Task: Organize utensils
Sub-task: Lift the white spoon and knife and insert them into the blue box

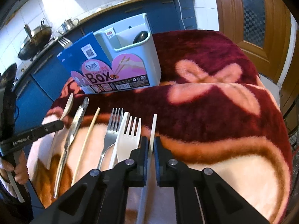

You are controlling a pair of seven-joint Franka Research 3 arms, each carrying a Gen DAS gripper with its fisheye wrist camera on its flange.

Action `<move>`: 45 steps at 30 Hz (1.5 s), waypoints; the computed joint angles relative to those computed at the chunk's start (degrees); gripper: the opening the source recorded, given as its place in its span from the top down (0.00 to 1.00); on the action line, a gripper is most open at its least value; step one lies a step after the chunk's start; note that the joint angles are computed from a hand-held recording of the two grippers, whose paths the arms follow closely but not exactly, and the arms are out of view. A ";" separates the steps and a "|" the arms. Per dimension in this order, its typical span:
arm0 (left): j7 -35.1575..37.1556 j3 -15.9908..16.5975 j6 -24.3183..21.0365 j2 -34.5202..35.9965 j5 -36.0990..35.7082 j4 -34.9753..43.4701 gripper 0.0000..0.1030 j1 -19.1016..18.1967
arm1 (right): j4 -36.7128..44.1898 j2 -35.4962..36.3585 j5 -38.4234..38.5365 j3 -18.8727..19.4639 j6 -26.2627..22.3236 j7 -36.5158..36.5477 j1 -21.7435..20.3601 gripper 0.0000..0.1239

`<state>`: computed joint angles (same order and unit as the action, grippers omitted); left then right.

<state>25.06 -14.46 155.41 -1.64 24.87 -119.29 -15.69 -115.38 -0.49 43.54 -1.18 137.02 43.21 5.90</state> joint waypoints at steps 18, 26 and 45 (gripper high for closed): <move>-29.97 -4.30 1.90 -7.54 36.12 -0.98 0.94 4.50 | -7.56 -9.27 27.63 -2.85 7.95 -18.52 2.50 0.95; -35.01 -4.18 -0.38 -7.75 43.41 2.18 0.94 5.17 | -8.03 -10.99 36.59 -3.26 10.85 -25.47 3.62 0.95; -50.79 -0.20 -9.16 0.91 69.06 16.48 0.94 3.07 | -5.47 -8.80 41.70 -2.82 10.73 -29.45 3.05 0.95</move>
<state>-25.73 -14.67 146.25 -0.73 93.93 -102.81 -12.62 -120.85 -9.29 85.23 -4.00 147.75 13.76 8.94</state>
